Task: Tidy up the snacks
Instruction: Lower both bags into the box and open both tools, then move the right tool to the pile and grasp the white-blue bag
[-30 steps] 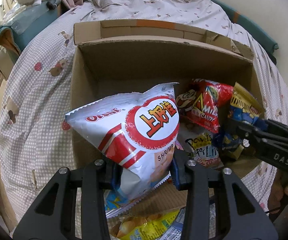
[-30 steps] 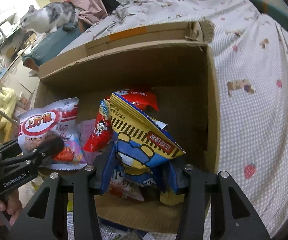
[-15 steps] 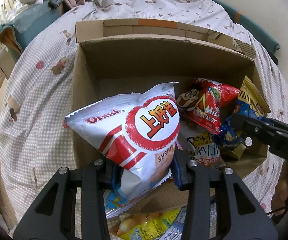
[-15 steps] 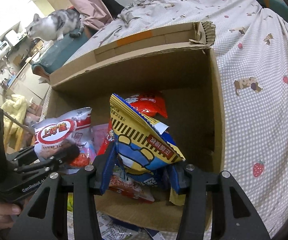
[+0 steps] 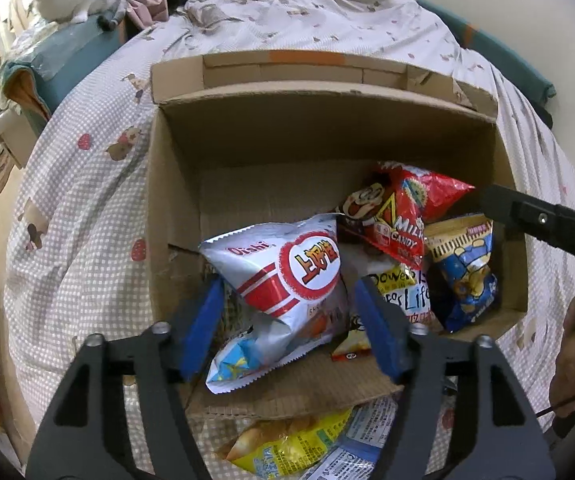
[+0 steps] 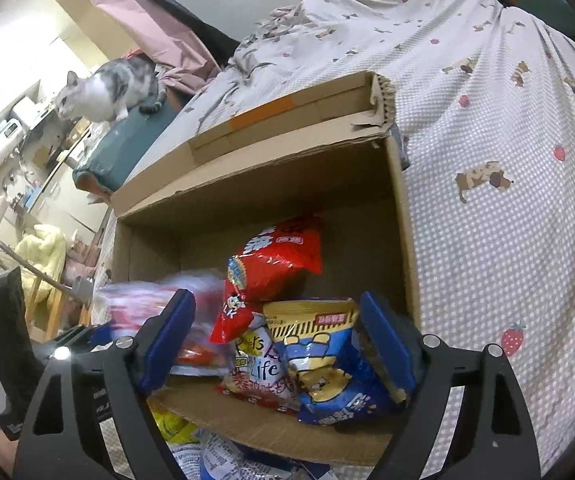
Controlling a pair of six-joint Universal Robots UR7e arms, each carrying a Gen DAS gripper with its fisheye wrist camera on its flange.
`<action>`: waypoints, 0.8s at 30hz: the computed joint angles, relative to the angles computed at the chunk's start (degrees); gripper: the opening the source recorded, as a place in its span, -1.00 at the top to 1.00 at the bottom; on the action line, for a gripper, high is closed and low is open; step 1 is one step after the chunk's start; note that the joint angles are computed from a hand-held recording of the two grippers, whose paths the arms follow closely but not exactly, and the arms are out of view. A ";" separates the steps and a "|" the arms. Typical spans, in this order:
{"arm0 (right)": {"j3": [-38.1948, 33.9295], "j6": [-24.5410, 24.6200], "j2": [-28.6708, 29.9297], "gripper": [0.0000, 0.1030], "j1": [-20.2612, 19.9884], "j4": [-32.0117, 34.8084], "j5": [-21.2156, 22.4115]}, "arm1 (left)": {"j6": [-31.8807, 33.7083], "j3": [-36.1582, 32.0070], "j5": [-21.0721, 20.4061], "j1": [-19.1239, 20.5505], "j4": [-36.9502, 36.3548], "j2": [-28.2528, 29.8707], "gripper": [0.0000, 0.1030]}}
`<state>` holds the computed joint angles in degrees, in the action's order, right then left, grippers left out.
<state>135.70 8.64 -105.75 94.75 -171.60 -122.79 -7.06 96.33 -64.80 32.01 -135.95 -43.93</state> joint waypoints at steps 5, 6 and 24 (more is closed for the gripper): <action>0.14 0.44 -0.30 -0.69 0.29 0.28 -0.36 | -1.14 0.04 0.08 0.22 -0.20 -0.52 -0.53; 0.24 0.57 -0.51 -0.69 0.38 0.43 -0.41 | -1.28 0.05 0.49 0.18 -0.22 -0.58 -0.53; 2.33 8.31 -4.73 -0.69 7.50 6.36 -7.96 | -2.62 3.82 1.70 -0.83 -3.01 -5.30 -0.53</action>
<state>138.03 16.95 -110.48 102.24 -165.24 -130.75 -9.69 100.15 -63.09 31.18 -138.96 -49.24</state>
